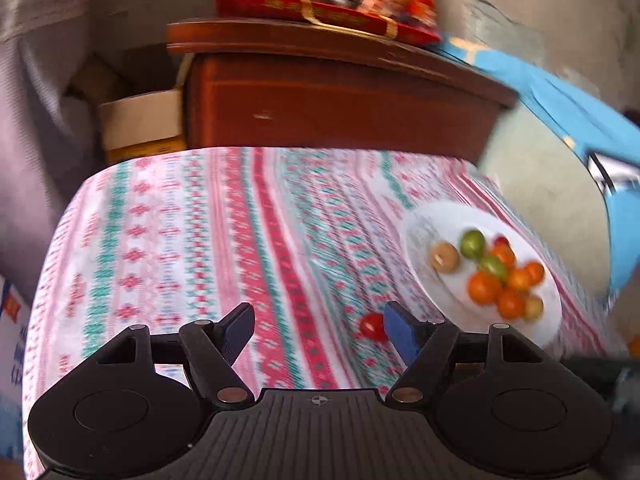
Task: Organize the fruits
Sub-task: 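Grasp a brown round fruit with the right gripper while the left gripper grasps a red tomato, then carry the tomato and brown fruit over the plate and open both grippers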
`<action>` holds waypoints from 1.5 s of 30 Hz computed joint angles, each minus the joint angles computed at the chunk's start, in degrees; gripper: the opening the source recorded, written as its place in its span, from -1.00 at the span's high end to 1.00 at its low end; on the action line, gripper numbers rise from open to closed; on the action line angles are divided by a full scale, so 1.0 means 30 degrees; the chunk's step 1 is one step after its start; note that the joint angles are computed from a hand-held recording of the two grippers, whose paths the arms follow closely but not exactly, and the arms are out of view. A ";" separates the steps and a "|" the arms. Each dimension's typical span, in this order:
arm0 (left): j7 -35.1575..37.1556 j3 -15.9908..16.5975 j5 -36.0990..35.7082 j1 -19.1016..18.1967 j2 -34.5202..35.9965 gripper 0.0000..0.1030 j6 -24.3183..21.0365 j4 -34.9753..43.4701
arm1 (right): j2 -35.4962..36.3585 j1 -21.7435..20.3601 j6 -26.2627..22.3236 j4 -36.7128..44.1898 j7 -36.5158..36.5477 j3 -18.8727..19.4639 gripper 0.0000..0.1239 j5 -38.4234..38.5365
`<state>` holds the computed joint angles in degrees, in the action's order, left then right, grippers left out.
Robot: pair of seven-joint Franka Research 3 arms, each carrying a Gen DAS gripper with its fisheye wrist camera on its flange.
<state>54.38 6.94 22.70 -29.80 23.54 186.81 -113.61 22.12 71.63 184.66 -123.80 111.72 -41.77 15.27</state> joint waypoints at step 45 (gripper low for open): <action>0.3093 -0.9049 0.0063 0.6729 0.4089 0.49 0.2134 0.3878 | -0.0943 -0.2840 0.2034 0.0473 -0.5503 0.1277 0.60 0.6313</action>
<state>63.66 -20.20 22.89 -9.62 35.81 193.21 -101.98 19.30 63.11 190.77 -122.38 95.21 -37.94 34.21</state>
